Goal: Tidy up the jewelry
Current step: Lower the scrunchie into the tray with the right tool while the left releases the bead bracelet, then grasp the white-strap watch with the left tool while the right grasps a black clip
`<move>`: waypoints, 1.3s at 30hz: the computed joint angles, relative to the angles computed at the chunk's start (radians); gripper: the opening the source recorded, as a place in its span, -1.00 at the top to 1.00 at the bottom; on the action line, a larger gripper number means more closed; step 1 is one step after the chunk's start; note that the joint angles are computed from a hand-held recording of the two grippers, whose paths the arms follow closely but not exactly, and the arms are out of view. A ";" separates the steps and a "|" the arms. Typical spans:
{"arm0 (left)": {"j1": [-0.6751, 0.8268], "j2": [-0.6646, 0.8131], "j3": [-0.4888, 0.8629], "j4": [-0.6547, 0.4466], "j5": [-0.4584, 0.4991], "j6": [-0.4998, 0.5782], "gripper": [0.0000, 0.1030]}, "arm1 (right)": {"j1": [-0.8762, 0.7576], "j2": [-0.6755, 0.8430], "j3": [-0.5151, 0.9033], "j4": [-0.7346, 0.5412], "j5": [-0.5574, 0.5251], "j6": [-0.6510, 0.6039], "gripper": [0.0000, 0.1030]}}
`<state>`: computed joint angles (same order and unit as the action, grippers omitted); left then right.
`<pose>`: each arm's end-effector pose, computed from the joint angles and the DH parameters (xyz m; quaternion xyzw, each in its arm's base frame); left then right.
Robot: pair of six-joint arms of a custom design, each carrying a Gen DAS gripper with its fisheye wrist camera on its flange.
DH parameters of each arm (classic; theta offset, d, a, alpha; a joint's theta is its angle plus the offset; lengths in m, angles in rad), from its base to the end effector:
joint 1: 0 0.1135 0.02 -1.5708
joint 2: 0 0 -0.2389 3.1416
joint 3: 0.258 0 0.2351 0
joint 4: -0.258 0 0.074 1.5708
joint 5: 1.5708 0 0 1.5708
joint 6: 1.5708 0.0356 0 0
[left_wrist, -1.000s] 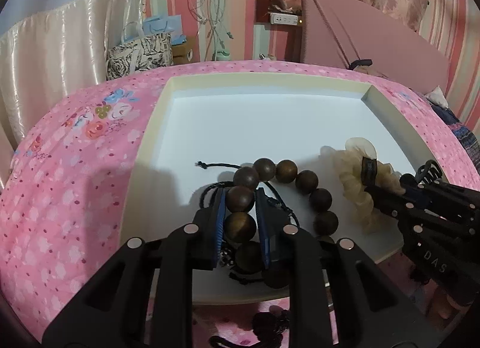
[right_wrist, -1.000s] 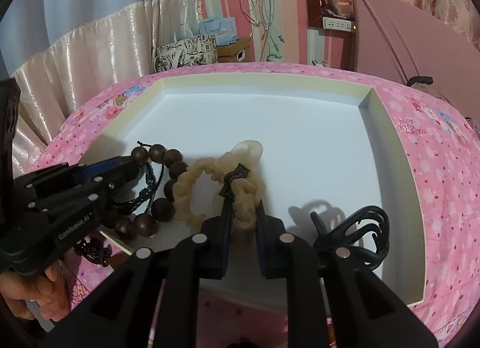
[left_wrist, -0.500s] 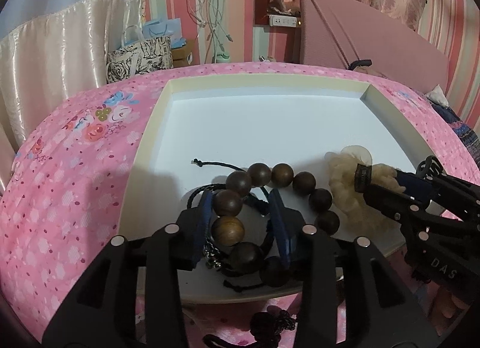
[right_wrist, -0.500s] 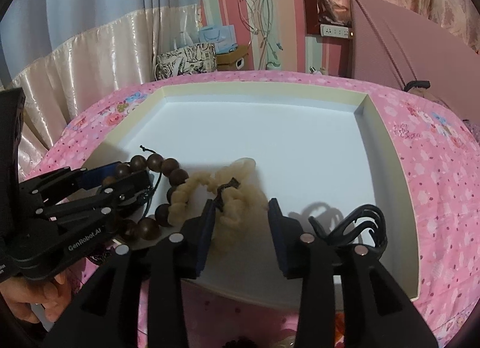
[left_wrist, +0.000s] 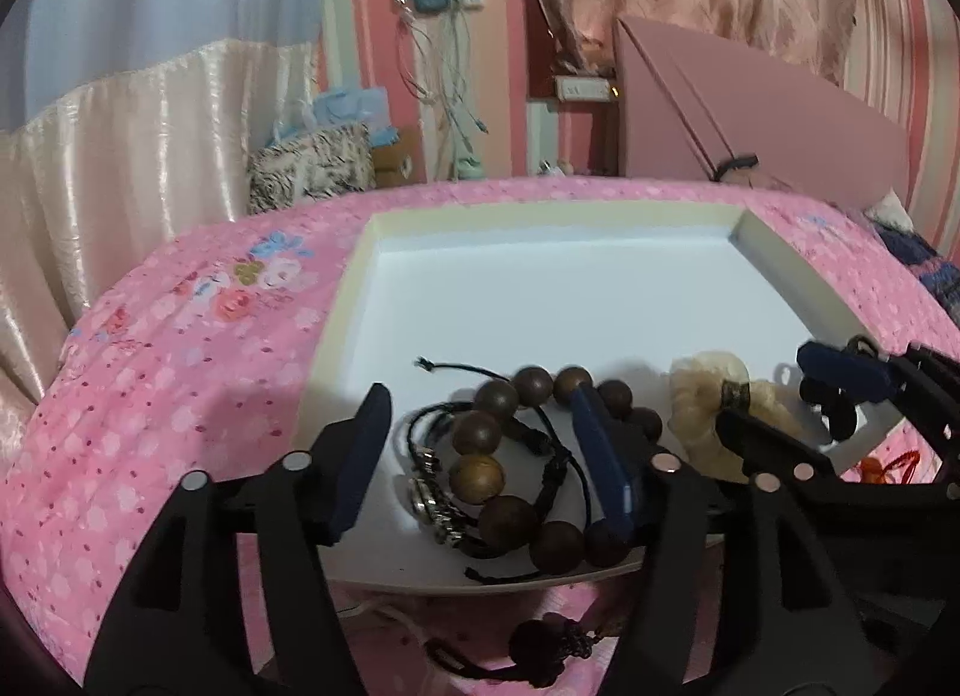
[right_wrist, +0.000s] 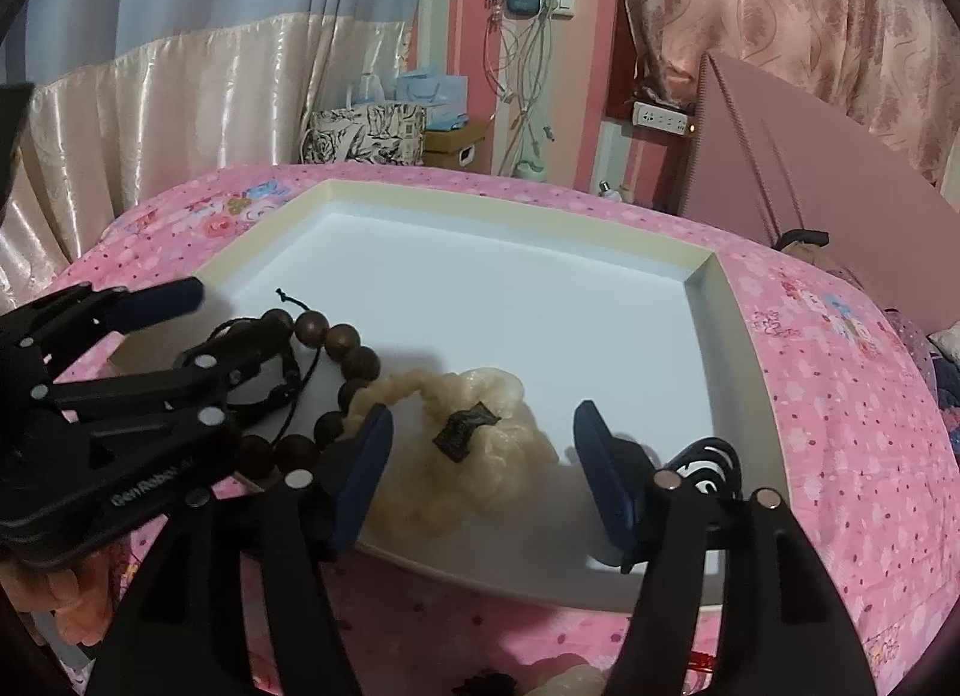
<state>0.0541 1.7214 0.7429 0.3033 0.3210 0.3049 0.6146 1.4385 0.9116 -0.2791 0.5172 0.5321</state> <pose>0.3168 0.0059 0.1272 0.1799 0.8742 -0.0654 0.4463 0.2453 0.1516 0.2121 0.0584 0.9001 -0.0036 0.4318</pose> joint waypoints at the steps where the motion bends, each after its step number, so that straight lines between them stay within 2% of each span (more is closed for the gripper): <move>1: 0.012 -0.010 -0.017 0.022 0.025 -0.004 -0.28 | 0.000 0.000 0.001 -0.004 0.006 0.006 -0.22; 4: 0.038 -0.055 -0.087 0.114 0.059 -0.021 -0.30 | 0.010 -0.012 -0.006 -0.015 0.050 0.030 -0.23; 7: 0.044 -0.104 -0.162 0.216 0.050 -0.033 -0.30 | 0.020 -0.035 -0.022 -0.013 0.096 0.050 -0.32; 9: 0.045 -0.132 -0.184 0.224 0.037 -0.030 -0.22 | 0.012 -0.083 -0.071 0.054 0.046 0.008 -0.32; 10: 0.050 -0.162 -0.195 0.205 0.034 -0.014 -0.16 | 0.023 -0.113 -0.093 0.066 0.059 -0.003 -0.32; 12: 0.114 -0.255 -0.202 0.092 0.127 0.014 -0.17 | 0.082 -0.191 -0.109 -0.003 0.132 0.002 -0.32; 13: 0.142 -0.286 -0.211 0.075 0.145 0.023 -0.19 | 0.115 -0.262 -0.141 -0.030 0.149 0.003 -0.32; 14: 0.177 -0.340 -0.230 0.055 0.133 0.044 -0.32 | 0.139 -0.315 -0.164 -0.059 0.168 0.012 -0.32; 15: 0.213 -0.370 -0.224 0.005 0.134 0.065 -0.38 | 0.179 -0.390 -0.193 -0.127 0.213 0.045 -0.32; 18: 0.399 -0.386 -0.161 -0.156 0.298 0.110 -0.41 | 0.252 -0.616 -0.283 -0.339 0.296 0.190 -0.32; 22: 0.544 -0.322 -0.117 -0.246 0.385 0.223 -0.41 | 0.248 -0.860 -0.378 -0.583 0.258 0.369 -0.32; 25: 0.587 -0.312 -0.150 -0.259 0.418 0.329 -0.41 | 0.268 -0.942 -0.409 -0.670 0.236 0.435 -0.32; 29: 0.538 -0.339 -0.238 -0.221 0.397 0.392 -0.41 | 0.338 -0.906 -0.399 -0.700 0.260 0.504 -0.32; 35: 0.367 -0.368 -0.301 -0.186 0.221 0.390 -0.41 | 0.339 -0.788 -0.391 -0.564 0.203 0.470 -0.32; 39: 0.325 -0.358 -0.304 -0.164 0.183 0.379 -0.41 | 0.375 -0.658 -0.356 -0.401 0.181 0.415 -0.32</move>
<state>0.3792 1.3635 0.4392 0.1390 0.5039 0.6834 0.9891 0.7810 0.5556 -0.6804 0.6986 0.9470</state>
